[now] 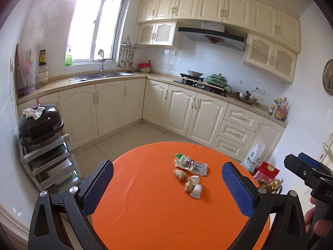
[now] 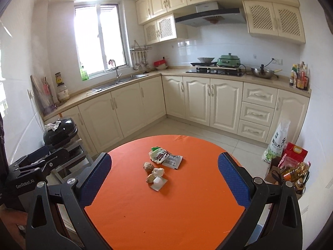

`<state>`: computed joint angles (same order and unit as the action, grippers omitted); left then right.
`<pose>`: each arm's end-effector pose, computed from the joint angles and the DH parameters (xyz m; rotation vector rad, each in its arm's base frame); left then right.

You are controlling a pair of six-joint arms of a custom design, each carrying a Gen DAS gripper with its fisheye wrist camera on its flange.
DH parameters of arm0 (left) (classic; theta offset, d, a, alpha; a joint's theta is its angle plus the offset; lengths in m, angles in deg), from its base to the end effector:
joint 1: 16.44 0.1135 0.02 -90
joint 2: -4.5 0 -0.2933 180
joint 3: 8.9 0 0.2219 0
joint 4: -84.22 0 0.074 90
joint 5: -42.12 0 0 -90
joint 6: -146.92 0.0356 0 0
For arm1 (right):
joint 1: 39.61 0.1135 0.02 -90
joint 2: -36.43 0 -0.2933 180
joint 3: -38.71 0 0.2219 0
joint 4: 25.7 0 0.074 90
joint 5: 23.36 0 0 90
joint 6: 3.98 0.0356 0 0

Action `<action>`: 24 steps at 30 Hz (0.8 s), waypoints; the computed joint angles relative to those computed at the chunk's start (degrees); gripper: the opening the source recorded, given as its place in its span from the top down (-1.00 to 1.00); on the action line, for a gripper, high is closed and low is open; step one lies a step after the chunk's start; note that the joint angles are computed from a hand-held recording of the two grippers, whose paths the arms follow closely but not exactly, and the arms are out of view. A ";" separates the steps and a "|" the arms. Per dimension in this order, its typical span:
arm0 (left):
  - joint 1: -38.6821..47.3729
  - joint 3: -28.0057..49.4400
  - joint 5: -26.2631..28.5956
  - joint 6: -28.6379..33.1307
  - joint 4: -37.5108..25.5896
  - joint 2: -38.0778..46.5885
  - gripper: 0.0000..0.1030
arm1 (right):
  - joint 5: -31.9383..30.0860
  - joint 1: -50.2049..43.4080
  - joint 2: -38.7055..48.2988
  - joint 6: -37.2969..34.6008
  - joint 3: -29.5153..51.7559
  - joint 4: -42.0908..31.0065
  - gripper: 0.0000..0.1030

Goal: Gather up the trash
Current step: 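Move both tools back over the orange table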

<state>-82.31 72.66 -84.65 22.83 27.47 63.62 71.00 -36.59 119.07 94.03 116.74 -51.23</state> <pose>0.0845 -0.1366 0.3921 0.2131 2.0505 -0.3874 0.2980 0.0130 0.3316 0.1371 2.0909 0.0365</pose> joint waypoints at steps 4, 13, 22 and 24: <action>-0.66 -0.65 -0.61 -2.40 -0.59 1.63 -0.98 | 0.02 0.67 5.01 0.20 0.63 0.94 -1.00; 13.39 6.08 14.09 2.62 3.05 14.09 -0.98 | -0.91 0.14 24.36 0.37 6.95 0.25 -0.99; 19.69 22.41 21.48 5.76 0.15 32.99 -0.98 | -4.53 -1.94 41.08 0.37 18.35 -3.80 -0.43; 21.00 26.27 22.73 6.36 -0.90 36.63 -0.98 | -5.51 -2.24 43.87 -0.07 20.80 -4.26 -0.34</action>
<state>-61.32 98.93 -61.92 29.19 26.56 100.24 65.48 -38.83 162.94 93.96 137.54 -55.49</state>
